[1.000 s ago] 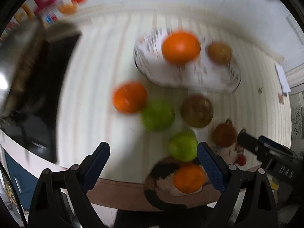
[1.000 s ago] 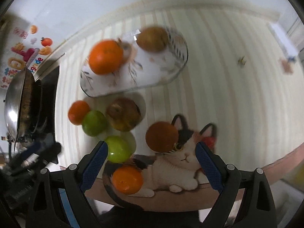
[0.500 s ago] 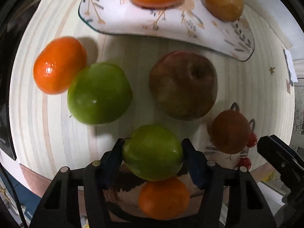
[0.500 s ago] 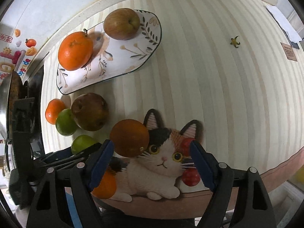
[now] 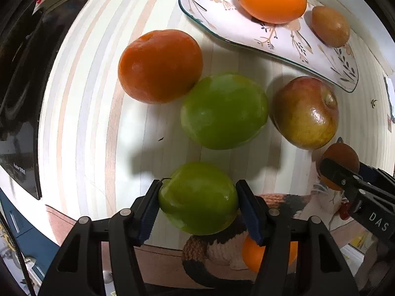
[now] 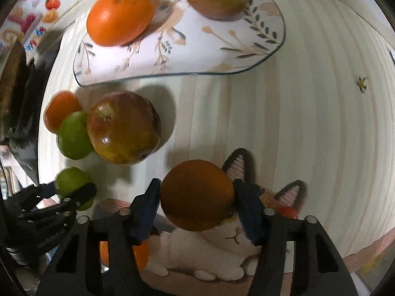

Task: Organize fruits
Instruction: 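Grasp a green apple with the left tool while the right tool grasps a dark red apple, then lower the green apple onto the plate with the left tool while the right tool sets its apple there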

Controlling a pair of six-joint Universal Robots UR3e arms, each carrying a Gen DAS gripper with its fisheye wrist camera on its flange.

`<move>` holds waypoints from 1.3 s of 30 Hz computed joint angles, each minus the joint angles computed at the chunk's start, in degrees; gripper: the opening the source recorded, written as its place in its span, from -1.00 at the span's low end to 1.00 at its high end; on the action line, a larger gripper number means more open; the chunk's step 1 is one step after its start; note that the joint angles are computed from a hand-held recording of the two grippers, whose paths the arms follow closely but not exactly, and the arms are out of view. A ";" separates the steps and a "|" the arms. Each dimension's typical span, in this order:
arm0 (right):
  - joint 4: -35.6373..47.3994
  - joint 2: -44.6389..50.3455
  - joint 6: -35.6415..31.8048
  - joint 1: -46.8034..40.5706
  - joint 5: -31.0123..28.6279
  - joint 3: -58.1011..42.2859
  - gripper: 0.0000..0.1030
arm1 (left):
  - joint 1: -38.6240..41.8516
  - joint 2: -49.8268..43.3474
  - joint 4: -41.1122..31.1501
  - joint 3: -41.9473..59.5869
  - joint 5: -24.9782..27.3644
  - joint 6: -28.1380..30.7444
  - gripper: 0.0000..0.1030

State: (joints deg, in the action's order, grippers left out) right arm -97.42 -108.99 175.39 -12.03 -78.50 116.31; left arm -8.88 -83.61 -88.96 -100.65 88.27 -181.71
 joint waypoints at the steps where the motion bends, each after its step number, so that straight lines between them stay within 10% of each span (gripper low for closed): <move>1: -0.26 -0.08 1.03 0.75 -0.69 -0.02 0.17 | 0.71 0.46 0.09 -0.46 -0.10 0.63 0.13; 15: 2.17 -0.04 3.38 1.69 0.87 -0.19 0.16 | 1.47 -0.07 -4.05 5.43 -1.83 3.02 0.13; 23: 10.19 -3.23 1.18 -5.00 7.41 -6.53 0.15 | 4.03 -2.43 -15.43 25.07 -9.42 7.27 0.13; 39: -1.17 21.11 6.13 -5.94 4.97 -25.30 0.15 | 5.82 -42.49 -24.47 70.57 -8.71 6.24 0.13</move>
